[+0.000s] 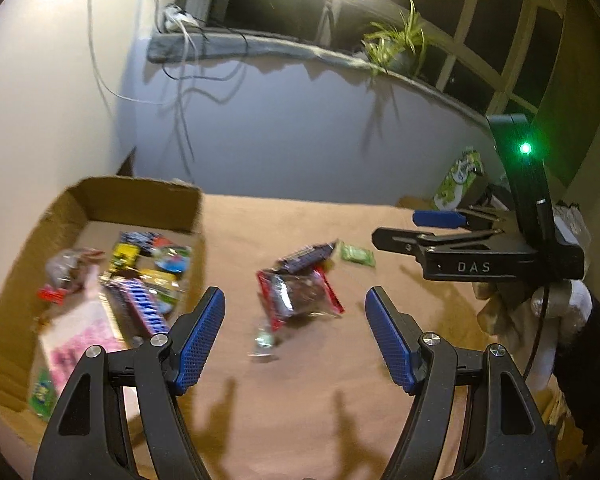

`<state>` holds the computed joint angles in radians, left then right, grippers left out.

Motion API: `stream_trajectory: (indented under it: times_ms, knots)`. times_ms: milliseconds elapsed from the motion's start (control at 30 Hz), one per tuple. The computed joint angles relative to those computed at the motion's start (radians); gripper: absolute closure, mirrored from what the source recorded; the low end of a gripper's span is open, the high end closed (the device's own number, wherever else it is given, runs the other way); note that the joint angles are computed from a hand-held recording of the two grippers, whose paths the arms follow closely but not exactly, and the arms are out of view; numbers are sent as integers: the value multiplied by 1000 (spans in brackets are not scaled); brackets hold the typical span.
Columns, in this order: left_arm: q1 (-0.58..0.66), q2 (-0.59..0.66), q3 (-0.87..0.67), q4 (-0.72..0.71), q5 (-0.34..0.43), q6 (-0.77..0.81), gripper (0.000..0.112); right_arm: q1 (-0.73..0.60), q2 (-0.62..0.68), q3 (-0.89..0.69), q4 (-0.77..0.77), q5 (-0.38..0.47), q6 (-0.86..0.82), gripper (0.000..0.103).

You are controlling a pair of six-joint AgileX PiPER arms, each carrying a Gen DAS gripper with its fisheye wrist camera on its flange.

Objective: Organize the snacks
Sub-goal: 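Move both open grippers back toward the remaining snacks, then grasp the green candy with the right gripper while the left grasps the red pastry bag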

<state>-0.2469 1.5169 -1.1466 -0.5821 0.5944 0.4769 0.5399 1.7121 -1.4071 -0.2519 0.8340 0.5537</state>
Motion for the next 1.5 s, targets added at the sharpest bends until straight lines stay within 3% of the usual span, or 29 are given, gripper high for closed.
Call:
stream_trajectory:
  times_ms: [533,700,1000,1200,1267,1500]
  knots:
    - [-148,176,-110,373,-68,-345,39,-81,75,58,102,-83,-312,20]
    - [-182,212,-122,506,-83,-462,39,-81,116,32,106,-87,-354,20]
    - [-194,254,-153,576,-73,-529,39,-83,186,-18,86,-70,-351,22]
    - [-201,267,-153,575,-82,-533,40,-88,192,-27,134,-71,-383,37]
    - [-198,260,-140,548,-88,-505,54,-87,185,-19,138,-75,-386,50]
    - [-200,233,-94,520,-124,-473,60,-78,158,15,131,-90,-361,80]
